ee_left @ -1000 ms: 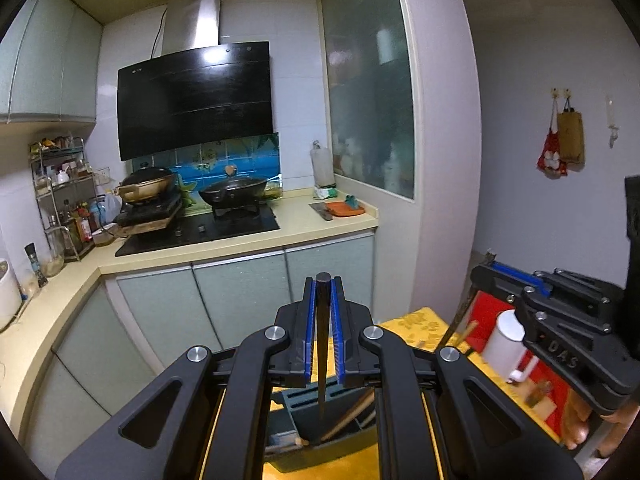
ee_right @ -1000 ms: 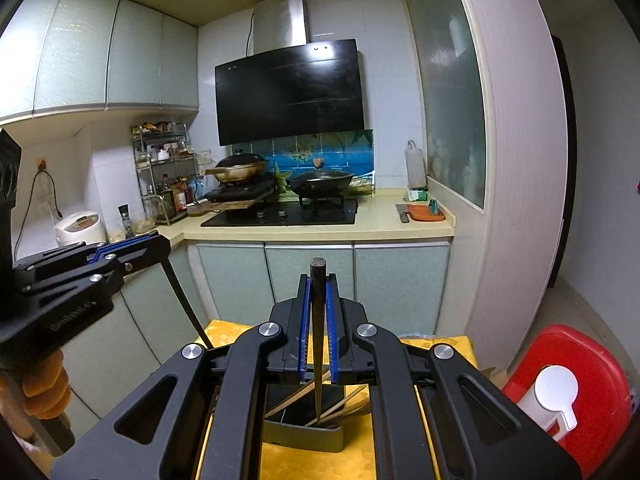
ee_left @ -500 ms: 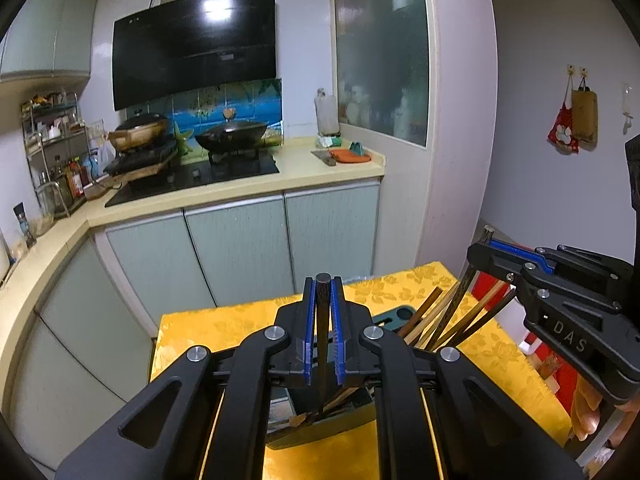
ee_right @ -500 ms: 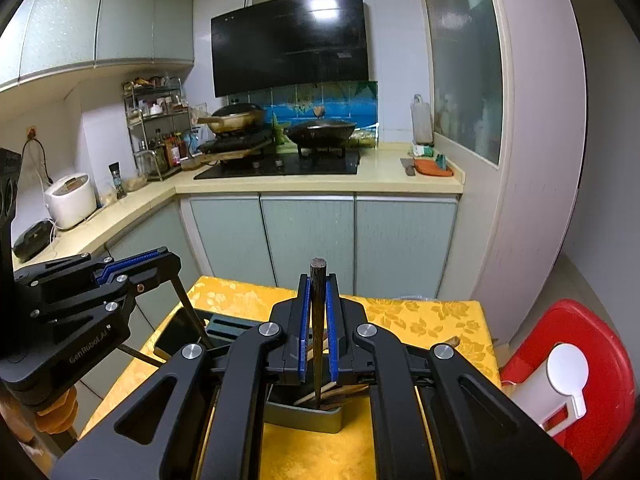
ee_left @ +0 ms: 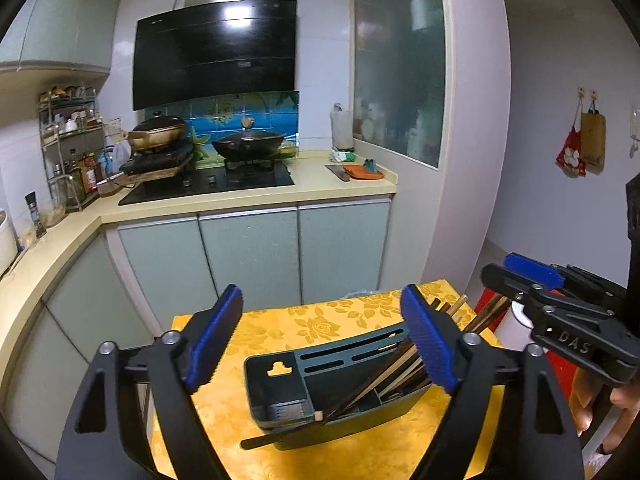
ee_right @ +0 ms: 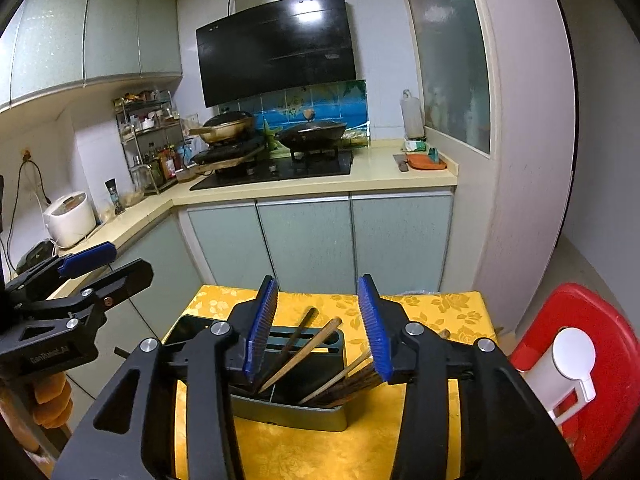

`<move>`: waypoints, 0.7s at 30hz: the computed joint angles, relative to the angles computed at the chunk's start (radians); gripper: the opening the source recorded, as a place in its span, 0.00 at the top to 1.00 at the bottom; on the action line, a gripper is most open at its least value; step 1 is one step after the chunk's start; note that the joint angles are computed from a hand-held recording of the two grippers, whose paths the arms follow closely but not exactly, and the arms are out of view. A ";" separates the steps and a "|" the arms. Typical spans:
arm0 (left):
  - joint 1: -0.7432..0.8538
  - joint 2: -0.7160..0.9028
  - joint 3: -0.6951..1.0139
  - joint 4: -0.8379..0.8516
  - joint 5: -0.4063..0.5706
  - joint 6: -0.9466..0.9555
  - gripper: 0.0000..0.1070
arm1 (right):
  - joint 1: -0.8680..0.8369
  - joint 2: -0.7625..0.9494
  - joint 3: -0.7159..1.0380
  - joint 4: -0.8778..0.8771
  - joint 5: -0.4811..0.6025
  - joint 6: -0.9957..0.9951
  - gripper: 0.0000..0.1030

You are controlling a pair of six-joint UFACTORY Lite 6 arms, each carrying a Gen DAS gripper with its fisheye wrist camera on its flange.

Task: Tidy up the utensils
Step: 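Raise both open tools away from the holder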

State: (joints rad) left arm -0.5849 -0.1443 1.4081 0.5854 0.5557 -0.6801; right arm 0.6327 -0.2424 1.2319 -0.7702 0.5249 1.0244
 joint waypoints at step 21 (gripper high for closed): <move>-0.204 -0.372 -0.430 0.322 0.166 -0.384 0.12 | 0.314 -0.243 -0.301 -0.343 0.262 0.384 0.22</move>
State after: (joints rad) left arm -0.7890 -0.5162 0.9780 0.9072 0.7217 -1.0640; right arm 0.9464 -0.4857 0.9305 -1.1135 0.7866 1.4087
